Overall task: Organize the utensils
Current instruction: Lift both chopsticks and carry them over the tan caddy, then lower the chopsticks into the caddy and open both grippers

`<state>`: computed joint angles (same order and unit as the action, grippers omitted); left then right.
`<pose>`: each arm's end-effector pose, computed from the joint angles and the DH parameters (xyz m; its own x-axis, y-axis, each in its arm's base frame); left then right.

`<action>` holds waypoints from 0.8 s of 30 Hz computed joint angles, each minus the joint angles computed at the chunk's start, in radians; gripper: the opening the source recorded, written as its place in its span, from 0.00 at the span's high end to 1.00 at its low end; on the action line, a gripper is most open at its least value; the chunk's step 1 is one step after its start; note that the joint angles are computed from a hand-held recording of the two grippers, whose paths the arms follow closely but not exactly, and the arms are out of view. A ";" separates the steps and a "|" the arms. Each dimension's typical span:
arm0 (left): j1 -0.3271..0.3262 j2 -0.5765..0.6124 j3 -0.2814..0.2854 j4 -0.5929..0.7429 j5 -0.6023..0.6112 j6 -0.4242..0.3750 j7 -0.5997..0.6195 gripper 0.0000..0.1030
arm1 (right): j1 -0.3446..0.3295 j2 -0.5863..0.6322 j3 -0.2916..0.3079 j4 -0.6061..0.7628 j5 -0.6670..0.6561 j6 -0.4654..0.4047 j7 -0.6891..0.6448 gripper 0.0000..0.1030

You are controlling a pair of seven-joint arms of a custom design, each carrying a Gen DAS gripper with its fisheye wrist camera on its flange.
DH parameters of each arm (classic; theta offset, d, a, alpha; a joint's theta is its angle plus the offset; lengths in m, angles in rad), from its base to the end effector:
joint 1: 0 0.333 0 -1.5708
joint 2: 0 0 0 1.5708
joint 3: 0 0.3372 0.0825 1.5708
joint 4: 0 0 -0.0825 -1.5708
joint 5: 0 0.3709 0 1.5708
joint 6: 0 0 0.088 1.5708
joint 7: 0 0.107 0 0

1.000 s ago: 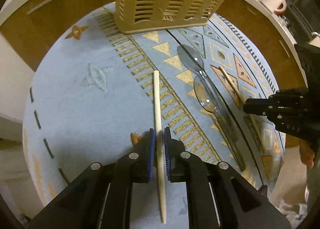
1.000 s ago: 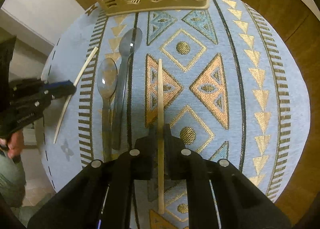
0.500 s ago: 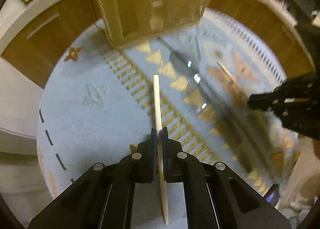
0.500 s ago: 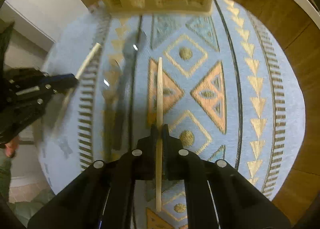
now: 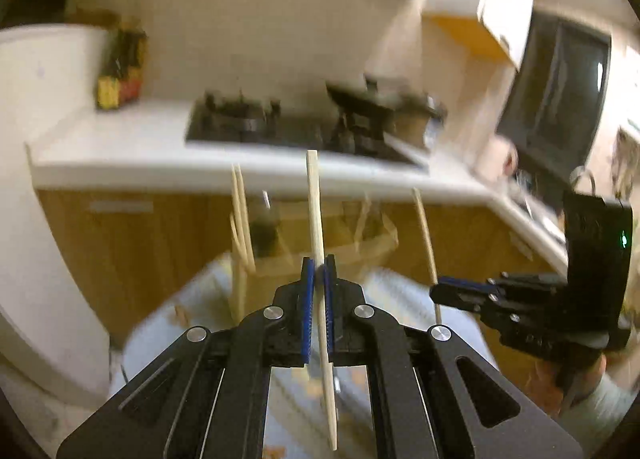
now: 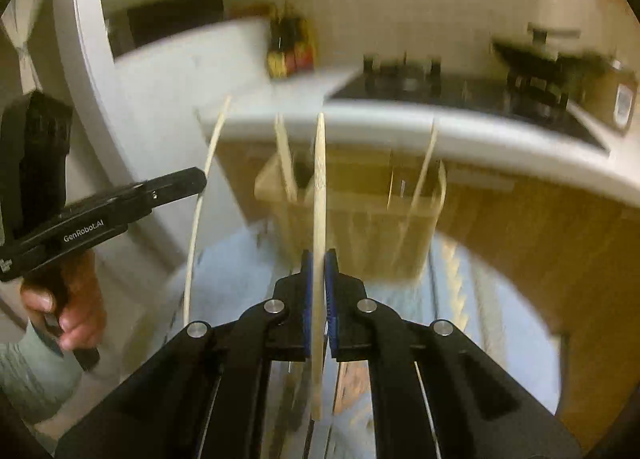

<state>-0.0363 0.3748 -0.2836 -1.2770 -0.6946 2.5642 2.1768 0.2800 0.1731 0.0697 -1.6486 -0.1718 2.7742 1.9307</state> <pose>0.6916 -0.1674 0.6763 -0.5570 -0.7837 0.2750 -0.5120 0.0633 -0.8566 0.6162 0.2279 0.6482 0.1804 -0.9737 -0.1391 -0.5914 0.0056 -0.8063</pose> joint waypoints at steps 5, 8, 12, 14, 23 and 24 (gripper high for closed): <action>-0.031 0.061 -0.028 0.093 -0.017 0.168 0.031 0.97 | 0.040 0.100 -0.112 0.173 -0.186 0.103 0.181 0.96; -0.048 0.080 -0.055 0.116 -0.002 0.275 0.086 0.97 | 0.098 0.157 -0.238 0.257 -0.396 0.162 0.400 0.96; -0.078 0.155 -0.071 0.204 0.041 0.339 0.082 0.97 | 0.117 0.245 -0.325 0.364 -0.532 0.214 0.585 0.96; -0.091 0.192 -0.074 0.247 0.074 0.362 0.070 0.97 | 0.141 0.283 -0.378 0.406 -0.600 0.218 0.674 0.96; -0.163 0.375 0.009 0.448 0.263 0.426 -0.146 0.97 | 0.154 0.365 -0.431 0.471 -0.744 0.195 0.863 0.96; -0.163 0.380 0.013 0.447 0.279 0.430 -0.162 0.97 | 0.152 0.369 -0.431 0.472 -0.755 0.197 0.880 0.96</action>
<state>-0.1998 0.7550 -0.2709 -0.8300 -0.4152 2.9944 2.0150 0.4321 0.5418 -0.3610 -1.1767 -0.9265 2.9707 2.8108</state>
